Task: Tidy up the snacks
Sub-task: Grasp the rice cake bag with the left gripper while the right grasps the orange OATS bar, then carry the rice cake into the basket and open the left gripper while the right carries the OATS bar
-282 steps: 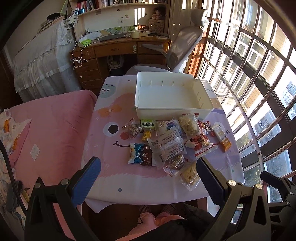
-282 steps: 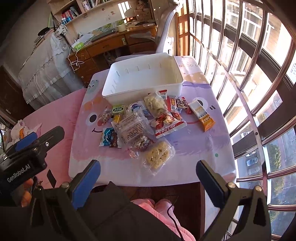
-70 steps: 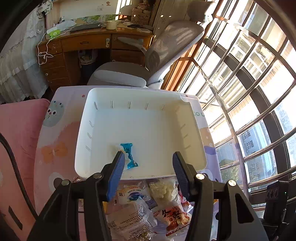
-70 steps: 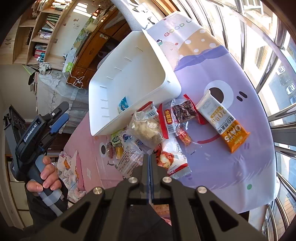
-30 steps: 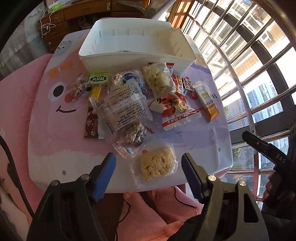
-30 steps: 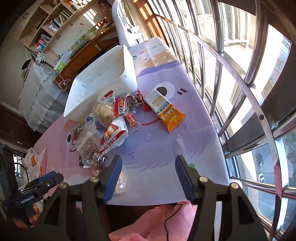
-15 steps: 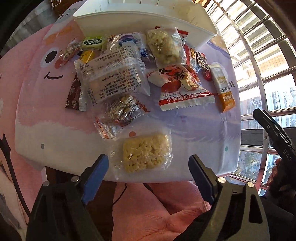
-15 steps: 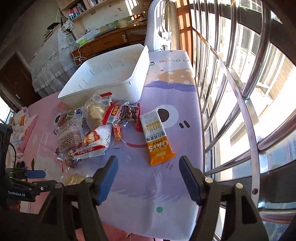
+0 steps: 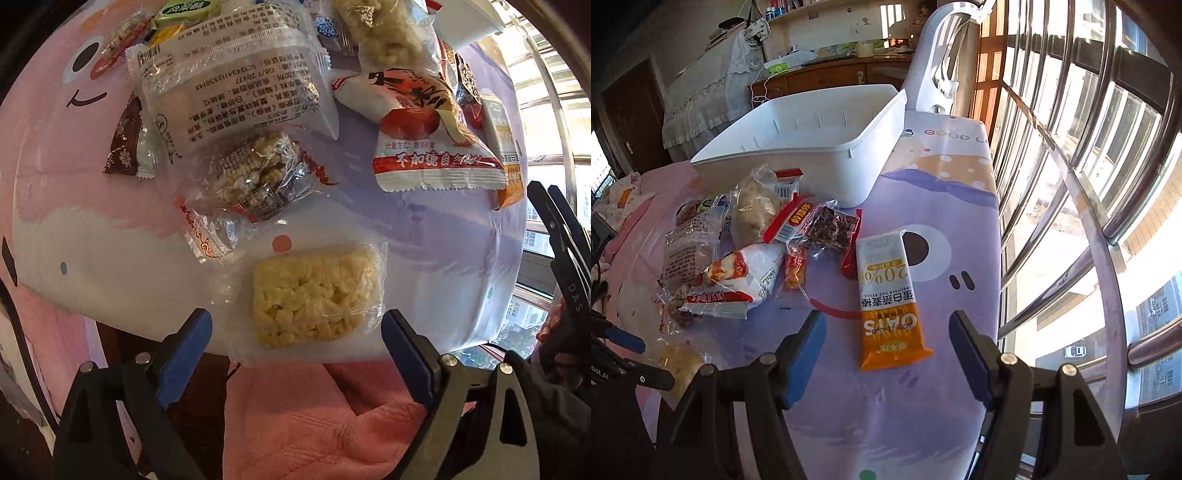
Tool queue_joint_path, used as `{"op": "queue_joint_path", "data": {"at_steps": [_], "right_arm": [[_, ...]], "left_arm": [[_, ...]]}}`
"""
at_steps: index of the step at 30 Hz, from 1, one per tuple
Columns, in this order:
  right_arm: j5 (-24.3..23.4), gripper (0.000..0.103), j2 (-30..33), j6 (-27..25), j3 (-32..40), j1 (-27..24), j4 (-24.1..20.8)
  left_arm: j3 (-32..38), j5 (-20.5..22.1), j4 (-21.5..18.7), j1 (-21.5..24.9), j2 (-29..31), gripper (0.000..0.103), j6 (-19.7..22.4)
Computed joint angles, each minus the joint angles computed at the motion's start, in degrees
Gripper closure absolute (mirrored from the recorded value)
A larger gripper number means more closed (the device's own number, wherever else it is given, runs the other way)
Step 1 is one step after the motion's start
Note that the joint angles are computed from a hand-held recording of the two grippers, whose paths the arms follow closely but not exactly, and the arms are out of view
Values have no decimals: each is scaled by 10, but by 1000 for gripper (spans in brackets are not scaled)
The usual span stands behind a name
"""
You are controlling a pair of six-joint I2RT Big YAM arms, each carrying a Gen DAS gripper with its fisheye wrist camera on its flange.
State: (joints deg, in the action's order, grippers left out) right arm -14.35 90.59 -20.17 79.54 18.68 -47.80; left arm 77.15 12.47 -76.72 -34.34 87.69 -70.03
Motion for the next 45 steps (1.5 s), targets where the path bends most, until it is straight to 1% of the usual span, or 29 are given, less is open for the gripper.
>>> {"op": "queue_joint_path", "data": {"at_steps": [3, 6, 10, 14, 16, 19, 21, 24, 26, 28, 29, 31, 33, 34, 35, 38, 41, 42, 45], "right_arm": [[16, 34, 11, -21, 0, 14, 12], [23, 34, 22, -31, 7, 23, 9], [30, 34, 37, -31, 20, 27, -2], [33, 34, 49, -31, 30, 26, -10], [36, 34, 54, -32, 34, 26, -15], [37, 34, 59, -33, 37, 26, -19], [33, 36, 62, -36, 40, 24, -24], [31, 43, 70, -41, 49, 24, -42], [29, 52, 75, -40, 55, 23, -52], [30, 57, 82, -38, 62, 22, -61], [29, 60, 83, -37, 64, 21, -64], [24, 61, 86, -32, 68, 19, -71], [16, 61, 90, -23, 74, 17, -82], [12, 61, 92, -18, 78, 15, -88], [7, 61, 95, -13, 82, 14, -94], [-7, 61, 105, 6, 99, 10, -118], [-23, 61, 114, 24, 115, 5, -139], [-26, 61, 116, 30, 119, 4, -145], [-23, 61, 118, 38, 126, 3, -154]], "left_arm": [[-2, 17, 6, 9, 9, 10, 5], [-2, 23, 7, 14, 18, 9, 10], [-6, 31, 17, 18, 25, 5, 9], [-17, 42, 33, 26, 27, 4, 11], [-16, 43, 32, 28, 34, 3, 13], [-15, 45, 43, 28, 47, 3, -1], [-13, 45, 49, 31, 54, 3, -9], [-18, 43, 52, 39, 55, 3, -8], [-19, 42, 53, 44, 58, 3, -4], [-15, 42, 50, 52, 65, 3, 5], [-12, 42, 48, 52, 67, 4, 6], [-4, 40, 42, 52, 75, 5, 8], [-1, 38, 41, 53, 80, 9, 8], [2, 35, 40, 51, 83, 13, 5], [15, 35, 41, 46, 92, 15, -3], [11, 33, 46, 38, 82, 21, -19], [9, 26, 50, 32, 79, 24, -26], [11, 24, 48, 30, 79, 25, -29], [17, 18, 25, 19, 82, 26, -32]]}}
